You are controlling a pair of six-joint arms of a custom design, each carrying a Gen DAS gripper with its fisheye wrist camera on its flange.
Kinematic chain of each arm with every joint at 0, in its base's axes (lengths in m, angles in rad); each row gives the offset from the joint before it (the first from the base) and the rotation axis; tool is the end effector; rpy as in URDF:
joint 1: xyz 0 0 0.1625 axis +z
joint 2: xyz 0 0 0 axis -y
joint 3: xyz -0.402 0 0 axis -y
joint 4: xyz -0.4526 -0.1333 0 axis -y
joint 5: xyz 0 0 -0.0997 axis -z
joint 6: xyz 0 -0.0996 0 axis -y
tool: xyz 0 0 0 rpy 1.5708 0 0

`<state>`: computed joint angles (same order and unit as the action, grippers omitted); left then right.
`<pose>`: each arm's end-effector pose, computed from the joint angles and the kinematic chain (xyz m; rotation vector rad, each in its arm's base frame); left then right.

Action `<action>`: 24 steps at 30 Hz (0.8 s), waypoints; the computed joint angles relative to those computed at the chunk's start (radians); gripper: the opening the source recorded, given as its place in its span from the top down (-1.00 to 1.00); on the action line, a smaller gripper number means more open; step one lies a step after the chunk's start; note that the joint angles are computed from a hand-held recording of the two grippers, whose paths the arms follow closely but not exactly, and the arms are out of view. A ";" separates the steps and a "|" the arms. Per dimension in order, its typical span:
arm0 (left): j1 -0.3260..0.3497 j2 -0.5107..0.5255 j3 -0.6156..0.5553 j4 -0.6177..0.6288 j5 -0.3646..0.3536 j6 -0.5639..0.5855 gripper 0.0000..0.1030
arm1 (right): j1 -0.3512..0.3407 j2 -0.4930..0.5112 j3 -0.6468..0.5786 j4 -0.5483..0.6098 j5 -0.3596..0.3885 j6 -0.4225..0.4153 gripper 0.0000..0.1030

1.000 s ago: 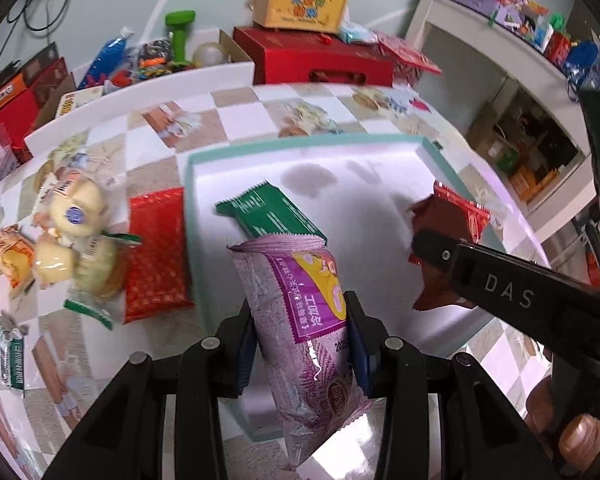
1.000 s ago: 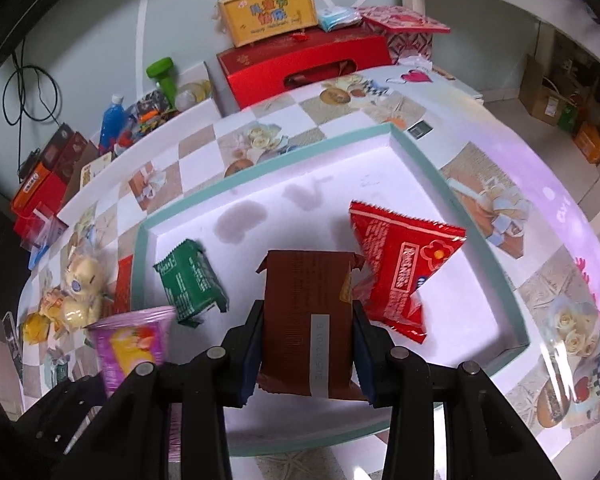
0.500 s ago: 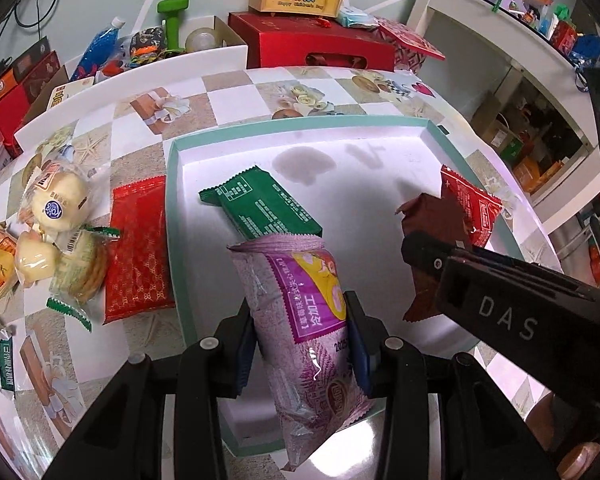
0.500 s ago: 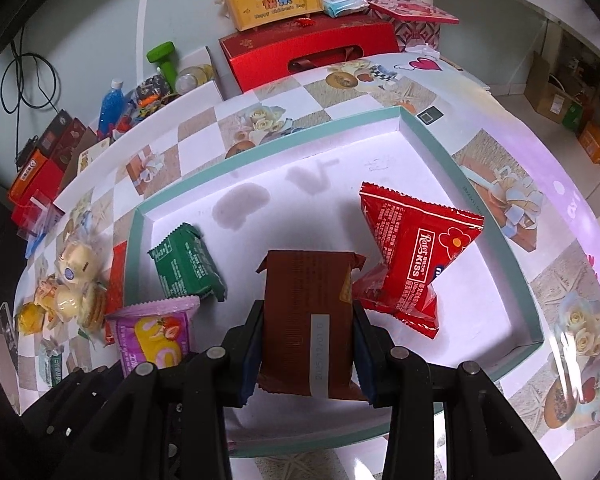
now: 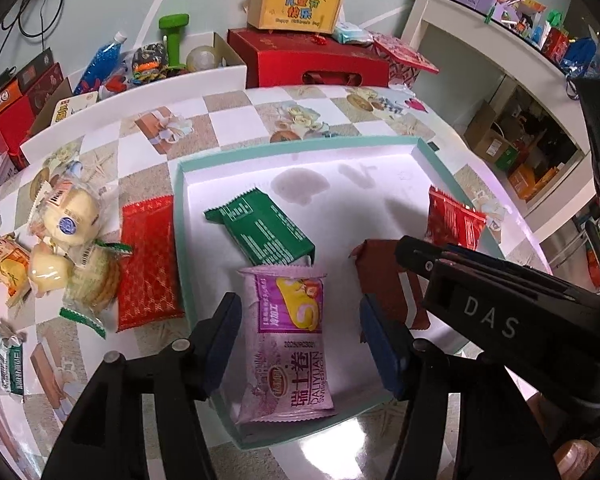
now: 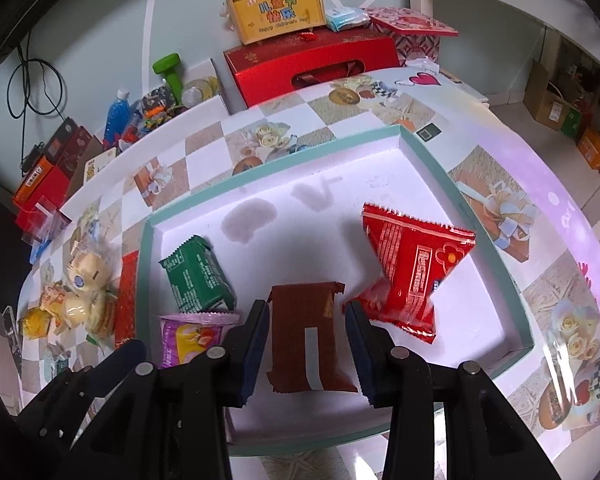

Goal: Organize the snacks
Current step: 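Open both tools to release the cake and bread bag into the tray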

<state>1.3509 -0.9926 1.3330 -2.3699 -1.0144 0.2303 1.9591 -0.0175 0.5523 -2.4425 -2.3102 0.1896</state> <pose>0.0128 -0.7951 0.3164 0.3995 2.4991 -0.5858 0.4057 -0.8170 -0.0976 0.0821 -2.4478 0.6682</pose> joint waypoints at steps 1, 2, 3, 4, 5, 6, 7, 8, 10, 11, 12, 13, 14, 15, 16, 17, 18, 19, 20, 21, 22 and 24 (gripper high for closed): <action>0.000 -0.001 -0.001 -0.003 0.007 -0.004 -0.22 | 0.000 0.000 -0.001 0.001 0.001 0.002 0.12; 0.001 -0.001 -0.003 -0.005 0.015 -0.009 -0.22 | 0.000 -0.001 0.000 0.001 0.003 0.005 0.06; 0.003 -0.001 -0.006 -0.007 0.025 -0.015 -0.23 | -0.001 -0.002 0.001 0.001 0.004 0.007 0.01; 0.005 -0.001 -0.009 -0.008 0.036 -0.022 -0.23 | -0.001 -0.001 0.000 0.000 0.001 0.008 -0.10; 0.008 -0.001 -0.012 -0.010 0.045 -0.029 -0.23 | 0.000 0.001 -0.002 -0.001 -0.005 0.006 -0.16; 0.011 0.000 -0.016 -0.011 0.054 -0.039 -0.24 | 0.001 0.004 -0.007 -0.001 -0.009 0.003 -0.17; 0.014 0.000 -0.020 -0.016 0.066 -0.053 -0.26 | 0.002 0.005 -0.010 -0.002 -0.011 -0.001 -0.18; 0.017 -0.001 -0.022 -0.023 0.074 -0.062 -0.36 | 0.003 0.007 -0.012 -0.001 -0.009 -0.003 -0.26; 0.021 -0.002 -0.022 -0.053 0.104 -0.075 -0.59 | 0.002 0.012 -0.020 0.005 0.001 -0.009 -0.38; 0.022 -0.003 -0.020 -0.073 0.123 -0.073 -0.65 | 0.003 0.018 -0.031 0.014 0.004 -0.013 -0.40; 0.023 -0.003 -0.018 -0.092 0.142 -0.068 -0.65 | 0.003 0.025 -0.042 0.023 0.007 -0.019 -0.41; 0.024 -0.002 -0.018 -0.111 0.164 -0.060 -0.65 | 0.004 0.028 -0.047 0.025 0.010 -0.023 -0.44; 0.025 -0.001 -0.018 -0.124 0.182 -0.053 -0.65 | 0.004 0.033 -0.054 0.029 0.016 -0.028 -0.52; 0.025 0.002 -0.019 -0.142 0.210 -0.044 -0.66 | 0.004 0.037 -0.060 0.032 0.021 -0.034 -0.55; 0.026 0.006 -0.022 -0.152 0.227 -0.036 -0.66 | 0.005 0.041 -0.066 0.034 0.025 -0.039 -0.56; 0.027 0.009 -0.023 -0.167 0.244 -0.024 -0.66 | 0.006 0.045 -0.072 0.037 0.027 -0.043 -0.57; 0.029 0.010 -0.024 -0.181 0.256 -0.013 -0.66 | 0.007 0.050 -0.080 0.042 0.028 -0.047 -0.57; 0.030 0.012 -0.027 -0.192 0.261 -0.005 -0.66 | 0.008 0.058 -0.093 0.051 0.028 -0.051 -0.57; 0.032 0.011 -0.027 -0.203 0.265 0.000 -0.67 | 0.009 0.066 -0.105 0.061 0.026 -0.053 -0.57; 0.034 0.011 -0.028 -0.215 0.268 0.006 -0.67 | 0.010 0.074 -0.118 0.071 0.024 -0.056 -0.57; 0.035 0.011 -0.029 -0.223 0.269 0.010 -0.68 | 0.011 0.079 -0.125 0.077 0.023 -0.057 -0.59; 0.038 0.013 -0.035 -0.236 0.273 0.017 -0.87 | 0.012 0.090 -0.143 0.088 0.021 -0.060 -0.77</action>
